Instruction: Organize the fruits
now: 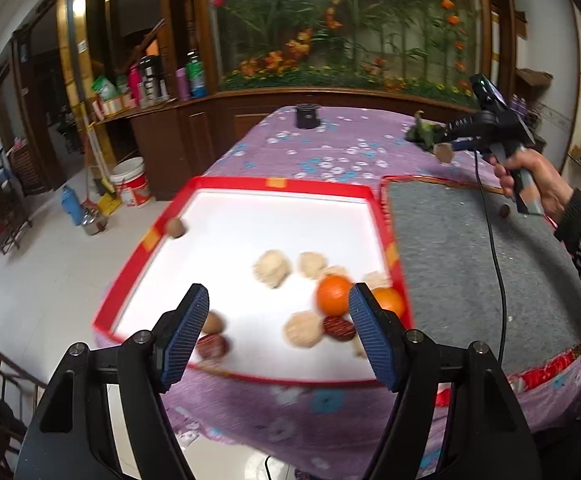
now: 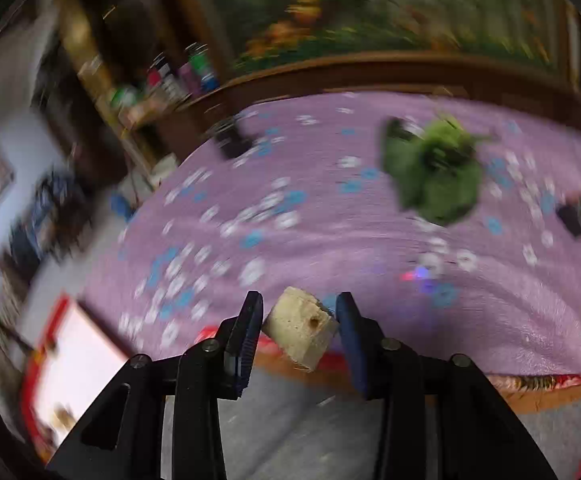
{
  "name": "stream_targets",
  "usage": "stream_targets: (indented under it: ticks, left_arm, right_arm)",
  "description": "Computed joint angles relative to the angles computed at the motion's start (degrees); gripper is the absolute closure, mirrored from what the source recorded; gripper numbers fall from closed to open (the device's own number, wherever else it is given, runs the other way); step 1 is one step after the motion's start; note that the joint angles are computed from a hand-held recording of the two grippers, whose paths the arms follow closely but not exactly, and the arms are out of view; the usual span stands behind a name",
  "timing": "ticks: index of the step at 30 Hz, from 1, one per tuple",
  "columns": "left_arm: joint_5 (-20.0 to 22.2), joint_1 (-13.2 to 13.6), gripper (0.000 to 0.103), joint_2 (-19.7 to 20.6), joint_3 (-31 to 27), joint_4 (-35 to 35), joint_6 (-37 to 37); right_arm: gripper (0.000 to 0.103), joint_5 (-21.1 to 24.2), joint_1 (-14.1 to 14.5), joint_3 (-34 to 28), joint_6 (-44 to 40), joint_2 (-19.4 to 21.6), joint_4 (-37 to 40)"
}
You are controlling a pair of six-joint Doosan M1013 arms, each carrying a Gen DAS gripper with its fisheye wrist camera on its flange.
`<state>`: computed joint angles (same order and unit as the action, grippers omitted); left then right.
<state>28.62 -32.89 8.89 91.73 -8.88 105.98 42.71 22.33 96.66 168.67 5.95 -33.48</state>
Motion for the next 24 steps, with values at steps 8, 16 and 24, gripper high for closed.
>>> stream_targets:
  ticks: [8,16,24]
  left_arm:
    - [0.87,-1.17,0.031,0.23,-0.73,-2.90,3.55]
    - [2.31,-2.02,0.031,-0.36,0.14,-5.93,7.42]
    - [1.73,-1.25,0.031,-1.34,1.18,-3.60,5.08]
  right_arm:
    - [0.053,-0.61,1.67,8.22,3.64,-8.68,-0.53]
    - [0.069,3.56,5.61,12.34,3.05,-10.42,5.35]
    - [0.072,6.87,7.72,11.59,6.01,-7.97,1.72]
